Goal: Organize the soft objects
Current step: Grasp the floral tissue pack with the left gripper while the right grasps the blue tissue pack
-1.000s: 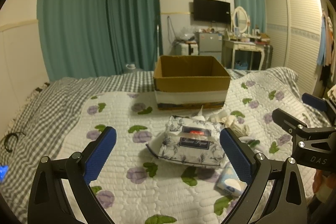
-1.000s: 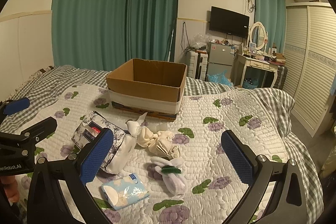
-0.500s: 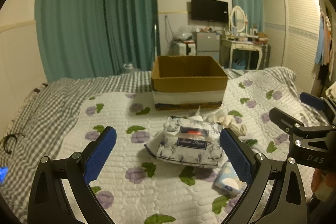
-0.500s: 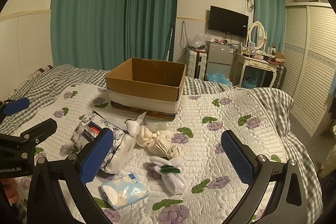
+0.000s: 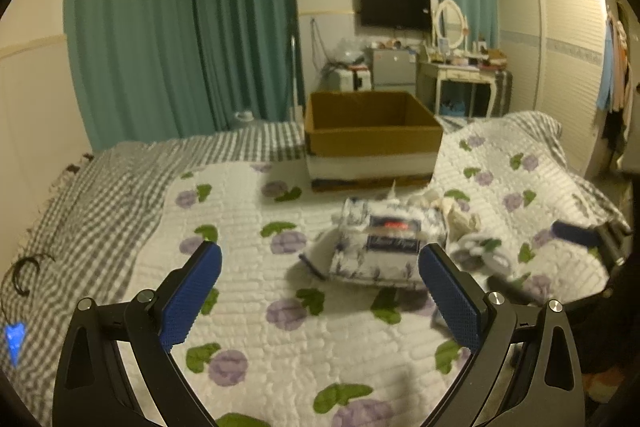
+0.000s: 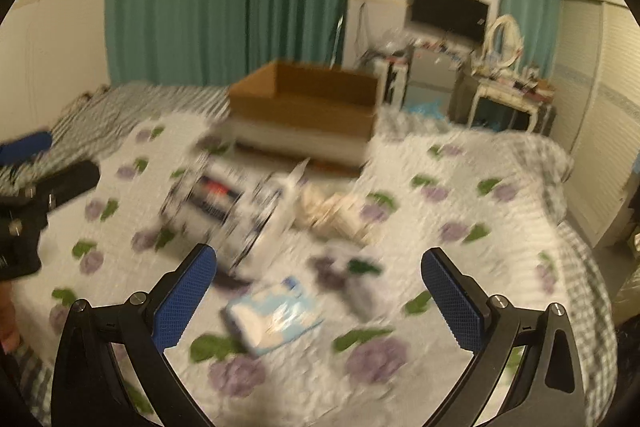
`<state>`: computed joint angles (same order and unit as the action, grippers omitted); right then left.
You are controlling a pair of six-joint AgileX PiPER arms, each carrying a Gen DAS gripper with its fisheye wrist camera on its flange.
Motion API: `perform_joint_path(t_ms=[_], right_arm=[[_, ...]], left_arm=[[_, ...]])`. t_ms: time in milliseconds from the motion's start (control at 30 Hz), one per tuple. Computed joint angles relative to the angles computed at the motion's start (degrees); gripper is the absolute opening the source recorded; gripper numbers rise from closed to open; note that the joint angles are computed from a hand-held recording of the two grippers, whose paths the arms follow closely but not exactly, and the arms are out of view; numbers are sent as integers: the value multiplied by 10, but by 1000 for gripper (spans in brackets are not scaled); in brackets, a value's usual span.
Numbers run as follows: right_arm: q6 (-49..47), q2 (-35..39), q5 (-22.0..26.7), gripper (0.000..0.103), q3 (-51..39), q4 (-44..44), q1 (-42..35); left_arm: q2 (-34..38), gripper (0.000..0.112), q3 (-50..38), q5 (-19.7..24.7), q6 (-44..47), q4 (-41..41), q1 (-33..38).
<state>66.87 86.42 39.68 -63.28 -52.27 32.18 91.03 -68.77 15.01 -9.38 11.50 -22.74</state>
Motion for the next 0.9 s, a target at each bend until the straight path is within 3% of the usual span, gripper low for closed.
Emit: perform_joint_path(t_ms=[167, 400, 533, 633, 700, 833, 900], right_arm=[[-102, 62, -63, 103, -18, 155, -36], [-186, 131, -79, 96, -54, 274, -70], [-221, 173, -63, 93, -88, 311, -80], [-223, 171, -60, 71, -89, 310, -81], [-234, 155, -72, 51, -77, 319, -83], [-145, 114, -42, 47, -64, 199, -47], [-158, 94, -54, 45, -58, 210, -58]], left_arm=[[25, 101, 0, 8, 74, -77, 23], [69, 101, -13, 20, 117, -127, 40], [80, 101, -21, 23, 140, -145, 41], [89, 101, -33, 31, 147, -150, 39], [94, 101, -40, 35, 167, -165, 38], [111, 101, -63, 46, 179, -168, 30], [122, 101, -80, 60, 200, -188, 24]])
